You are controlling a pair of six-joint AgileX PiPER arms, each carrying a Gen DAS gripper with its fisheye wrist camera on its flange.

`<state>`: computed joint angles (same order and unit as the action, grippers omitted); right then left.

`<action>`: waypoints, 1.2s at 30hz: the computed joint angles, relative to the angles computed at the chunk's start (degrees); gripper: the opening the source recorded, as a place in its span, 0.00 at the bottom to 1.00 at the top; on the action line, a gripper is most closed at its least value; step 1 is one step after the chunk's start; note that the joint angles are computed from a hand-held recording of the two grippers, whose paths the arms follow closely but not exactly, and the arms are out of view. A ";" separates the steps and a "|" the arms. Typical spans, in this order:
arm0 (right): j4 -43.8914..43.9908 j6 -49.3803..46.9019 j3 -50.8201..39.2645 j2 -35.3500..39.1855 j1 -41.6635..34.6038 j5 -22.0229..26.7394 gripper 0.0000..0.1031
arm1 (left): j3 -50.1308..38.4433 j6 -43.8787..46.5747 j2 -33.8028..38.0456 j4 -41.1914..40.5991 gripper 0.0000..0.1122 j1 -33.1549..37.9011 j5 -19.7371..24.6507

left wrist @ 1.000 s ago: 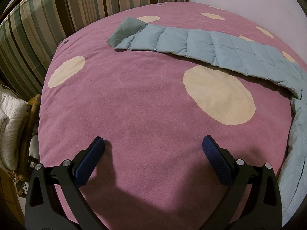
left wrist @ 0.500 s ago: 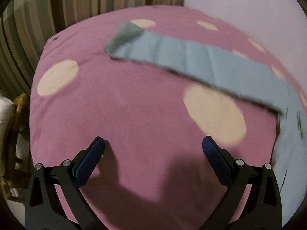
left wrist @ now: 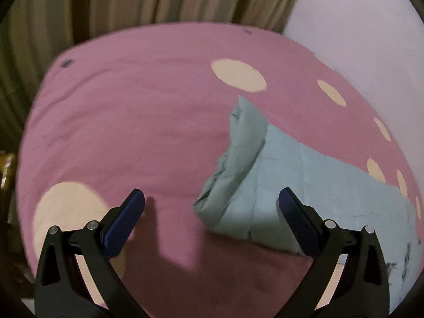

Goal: Fold large clothes

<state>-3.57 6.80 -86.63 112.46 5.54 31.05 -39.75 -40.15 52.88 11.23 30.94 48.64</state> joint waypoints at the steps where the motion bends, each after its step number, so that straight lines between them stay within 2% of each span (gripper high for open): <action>1: -0.22 0.06 -0.04 0.00 -0.03 0.04 0.80 | 0.08 3.44 0.74 -3.62 0.90 2.70 -0.99; 3: -0.64 0.28 -0.01 -0.03 -0.01 0.05 0.80 | 0.37 3.44 1.80 -4.81 0.89 3.83 -2.45; 6: -0.75 0.11 -0.01 -0.06 -0.16 0.04 0.80 | -0.02 -0.87 2.85 -1.04 0.66 1.19 -3.46; 8: -0.78 0.20 0.14 -0.15 -0.09 0.00 0.80 | 0.08 -0.73 3.12 -1.93 0.48 0.98 -4.71; 9: -0.66 0.04 0.09 -0.12 -0.18 0.01 0.80 | 0.25 1.97 3.13 -4.42 0.43 1.68 -5.84; 11: -0.93 0.26 0.22 -0.22 -0.13 -0.04 0.80 | 0.38 4.71 2.69 -6.79 0.18 1.75 -6.16; 13: -0.92 0.37 0.33 -0.26 -0.03 -0.09 0.80 | 0.06 5.50 2.21 -8.36 0.12 1.05 -6.27; 15: -0.59 0.04 0.30 -0.26 -0.18 -0.08 0.80 | -0.93 2.19 1.57 -6.42 0.08 -1.84 -5.44; 18: -1.02 0.61 0.82 -0.58 0.06 -0.31 0.80 | -3.83 -8.04 0.93 1.10 0.06 -12.35 -3.15; 21: -0.73 0.42 1.10 -0.80 -0.01 -0.47 0.80 | -9.08 -22.82 3.24 12.30 0.06 -28.76 0.66; 25: 0.18 -0.26 1.19 -0.93 -0.22 -0.56 0.80 | -17.68 -34.38 10.80 22.02 0.05 -45.52 4.07; 27: 0.47 -0.34 1.52 -1.13 -0.23 -0.76 0.80 | -23.41 -36.59 16.28 24.30 0.05 -51.54 4.40; 30: 0.87 -0.51 1.92 -1.33 -0.27 -1.06 0.80 | -30.98 -37.00 23.32 25.07 0.05 -56.59 3.57; 36: 0.97 -0.35 2.43 -1.56 -0.20 -1.44 0.81 | -53.66 -30.67 42.57 22.67 0.05 -64.50 3.90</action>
